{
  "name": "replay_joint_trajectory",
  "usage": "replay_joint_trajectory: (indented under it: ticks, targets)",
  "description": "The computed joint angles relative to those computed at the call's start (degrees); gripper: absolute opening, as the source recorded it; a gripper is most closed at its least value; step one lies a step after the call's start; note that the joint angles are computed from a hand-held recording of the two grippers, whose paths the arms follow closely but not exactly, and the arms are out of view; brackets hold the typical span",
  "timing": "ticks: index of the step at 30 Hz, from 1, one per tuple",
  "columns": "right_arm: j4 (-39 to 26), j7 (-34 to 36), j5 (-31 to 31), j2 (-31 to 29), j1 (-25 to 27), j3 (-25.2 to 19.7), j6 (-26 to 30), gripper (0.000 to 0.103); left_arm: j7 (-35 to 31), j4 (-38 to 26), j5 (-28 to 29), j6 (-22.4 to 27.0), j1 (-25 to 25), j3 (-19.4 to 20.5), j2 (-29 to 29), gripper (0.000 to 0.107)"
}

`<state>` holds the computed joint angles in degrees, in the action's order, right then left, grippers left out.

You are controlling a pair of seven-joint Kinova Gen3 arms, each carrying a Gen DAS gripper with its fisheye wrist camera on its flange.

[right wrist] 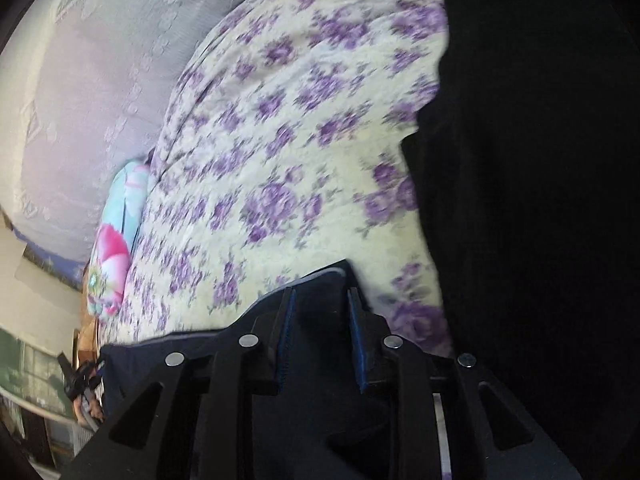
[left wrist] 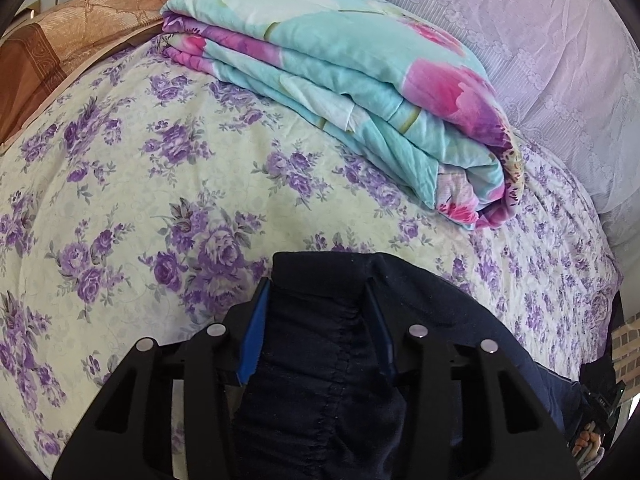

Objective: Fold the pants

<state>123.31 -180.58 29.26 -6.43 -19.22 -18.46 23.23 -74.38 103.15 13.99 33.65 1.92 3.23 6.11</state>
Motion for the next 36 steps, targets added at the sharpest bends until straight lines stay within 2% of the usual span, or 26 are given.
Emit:
replay_joint_trajectory:
  ticks: [4, 6, 8, 10, 13, 16, 18, 21, 22, 23, 24, 25, 27, 30, 33, 35, 36]
  targets:
    - [-0.33, -9.32, 8.07, -4.64, 6.45, -10.49, 3.16, 0.006, -2.90, 1.99, 3.12, -2.09, -1.01, -0.11, -2.96, 0.043]
    - [-1.17, -13.65, 11.95, -6.58, 7.64, -12.63, 5.15, 0.006, -4.33, 1.90, 5.07, -1.97, -1.38, -0.44, -4.24, 0.043]
    - [-3.51, -14.85, 15.40, -5.93, 5.03, -10.53, 8.54, 0.006, -5.46, 1.18, 6.73, -1.41, -1.70, -0.89, -5.15, 0.043]
    - [-6.26, -13.18, 16.47, -3.32, 2.33, -7.22, 11.23, 0.006, -3.90, 0.45, 5.65, -1.69, -1.45, -1.05, -5.42, 0.043]
    - [-9.41, -10.53, 15.34, 2.76, 1.47, -2.79, 11.15, 0.006, -2.56, -1.11, 5.22, -1.42, -1.87, -0.70, -3.58, 0.043]
    - [-13.11, -8.59, 14.87, 10.56, -0.39, 0.49, 13.20, 0.006, 3.60, -4.00, -0.99, 0.47, 3.43, -4.13, 1.52, 0.043]
    - [-14.43, -8.90, 15.20, 13.64, -1.54, 1.55, 14.47, 0.008, 6.10, -4.32, -3.29, 0.61, 3.23, -3.06, 3.69, 0.044]
    - [-13.00, -11.65, 15.66, 12.08, -3.84, 3.85, 14.26, 0.023, 3.26, -3.61, -1.11, 0.08, -0.67, 0.35, 4.11, 0.047]
    - [-12.00, -12.35, 15.66, 10.61, -4.02, 4.13, 13.76, 0.024, 1.50, -3.52, 0.13, 0.74, -1.64, 0.74, 3.68, 0.050]
    - [-10.98, -12.88, 15.47, 8.73, -5.26, 4.99, 14.18, 0.025, 0.67, -3.54, 0.43, 1.48, -1.88, 0.54, 3.26, 0.059]
    - [-10.13, -13.89, 15.71, 7.20, -6.25, 5.37, 14.83, 0.027, -0.25, -3.23, 0.64, 2.05, -2.21, 0.34, 2.48, 0.068]
    - [-9.07, -15.83, 16.35, 5.38, -7.19, 5.22, 15.92, 0.029, -2.10, -2.41, 1.73, 2.19, -2.98, 0.33, 1.37, 0.070]
    - [-6.66, -18.90, 16.71, 1.79, -7.81, 3.90, 16.41, 0.030, -5.34, -0.50, 3.76, 2.77, -4.06, -0.18, -1.02, 0.071]
    - [-3.70, -20.76, 14.82, -1.43, -7.44, 0.80, 14.79, 0.044, -9.60, 3.49, 7.66, 4.77, -5.52, -2.06, -5.53, 0.071]
    - [-2.07, -20.47, 11.77, -1.28, -7.48, -1.89, 12.92, 0.054, -14.01, 9.65, 11.87, 6.51, -6.76, -5.07, -11.75, 0.071]
    - [-1.93, -20.62, 10.55, 0.50, -9.01, -1.95, 12.75, 0.054, -17.18, 13.91, 13.67, 8.21, -6.68, -8.01, -16.79, 0.071]
    - [-2.03, -21.80, 11.25, 1.23, -8.51, -3.39, 13.61, 0.054, -18.10, 15.76, 13.87, 9.45, -7.20, -8.78, -19.39, 0.071]
